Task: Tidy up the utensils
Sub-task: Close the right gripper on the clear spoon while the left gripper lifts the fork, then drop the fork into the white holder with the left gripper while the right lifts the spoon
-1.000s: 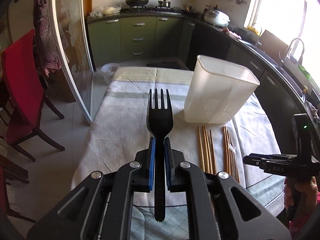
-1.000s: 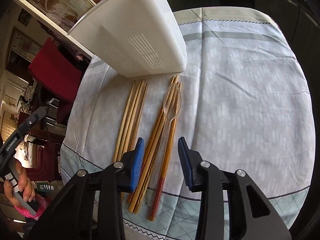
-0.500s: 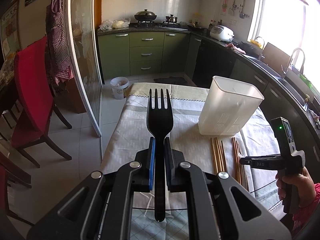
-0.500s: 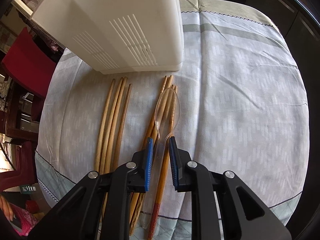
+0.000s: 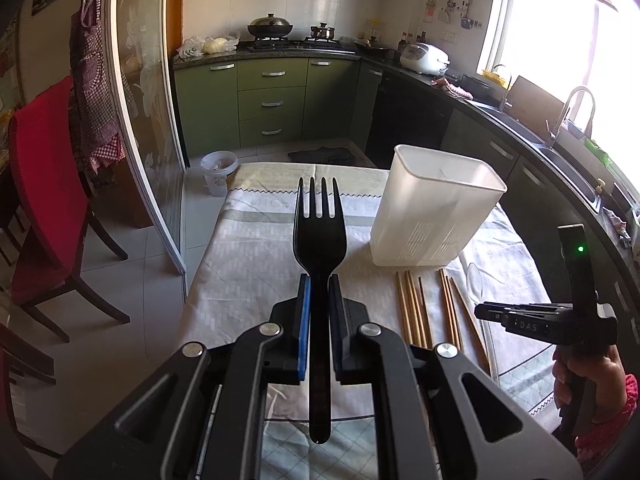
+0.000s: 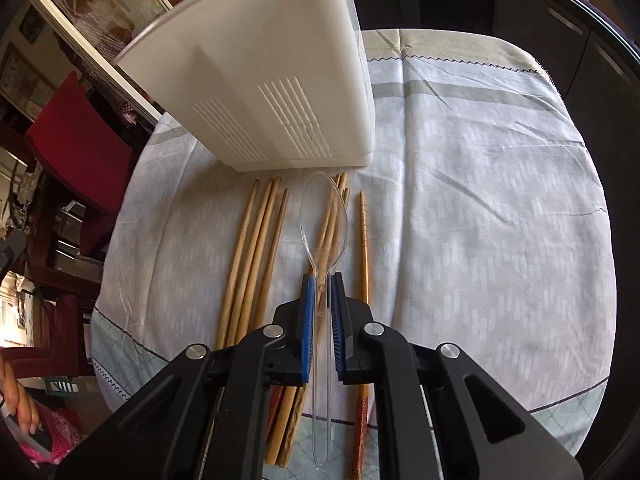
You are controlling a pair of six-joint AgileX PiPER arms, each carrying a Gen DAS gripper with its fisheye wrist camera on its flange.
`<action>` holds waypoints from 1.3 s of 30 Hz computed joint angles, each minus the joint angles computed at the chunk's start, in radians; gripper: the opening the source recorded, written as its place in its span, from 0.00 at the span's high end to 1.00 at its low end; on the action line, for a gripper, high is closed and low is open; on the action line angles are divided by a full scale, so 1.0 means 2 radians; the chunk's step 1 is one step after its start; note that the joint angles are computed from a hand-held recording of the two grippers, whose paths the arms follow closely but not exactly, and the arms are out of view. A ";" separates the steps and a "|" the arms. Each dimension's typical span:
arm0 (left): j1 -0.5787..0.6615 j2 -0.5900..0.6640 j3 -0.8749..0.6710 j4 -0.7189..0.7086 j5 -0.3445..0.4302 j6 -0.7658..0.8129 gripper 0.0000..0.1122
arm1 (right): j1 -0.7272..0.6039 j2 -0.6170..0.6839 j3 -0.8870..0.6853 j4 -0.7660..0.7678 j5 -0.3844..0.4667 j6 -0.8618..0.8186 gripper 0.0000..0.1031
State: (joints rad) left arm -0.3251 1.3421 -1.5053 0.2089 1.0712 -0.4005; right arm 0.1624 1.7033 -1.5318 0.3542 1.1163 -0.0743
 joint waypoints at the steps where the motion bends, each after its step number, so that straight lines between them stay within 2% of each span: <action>1: -0.007 0.007 -0.016 0.003 0.002 -0.003 0.92 | -0.011 -0.018 0.015 0.019 -0.007 -0.017 0.91; 6: -0.029 0.068 -0.141 -0.014 -0.007 0.009 0.92 | -0.077 -0.114 0.096 0.112 -0.036 -0.108 0.91; 9: -0.037 0.120 -0.217 -0.027 -0.045 0.018 0.92 | -0.126 -0.153 0.129 0.159 -0.023 -0.159 0.91; 11: -0.036 0.161 -0.260 -0.044 -0.084 0.026 0.92 | -0.155 -0.170 0.148 0.185 -0.010 -0.188 0.91; 15: -0.047 0.241 -0.319 -0.001 -0.146 -0.014 0.92 | -0.210 -0.184 0.165 0.218 0.019 -0.232 0.91; 18: -0.057 0.289 -0.354 0.054 -0.154 -0.055 0.92 | -0.243 -0.192 0.175 0.231 0.033 -0.255 0.91; 20: -0.065 0.319 -0.385 0.072 -0.138 -0.064 0.92 | -0.256 -0.195 0.178 0.236 0.036 -0.263 0.91; 25: -0.071 0.334 -0.362 0.089 -0.137 -0.067 0.92 | -0.267 -0.196 0.169 0.246 0.038 -0.273 0.91; 31: -0.071 0.322 -0.318 0.093 -0.143 -0.072 0.91 | -0.241 -0.190 0.136 0.241 0.028 -0.252 0.91; 34: -0.068 0.306 -0.288 0.089 -0.154 -0.067 0.81 | -0.215 -0.184 0.106 0.233 0.015 -0.233 0.91; 39: -0.057 0.251 -0.230 0.070 -0.169 -0.079 0.79 | -0.154 -0.147 0.019 0.213 -0.033 -0.186 0.91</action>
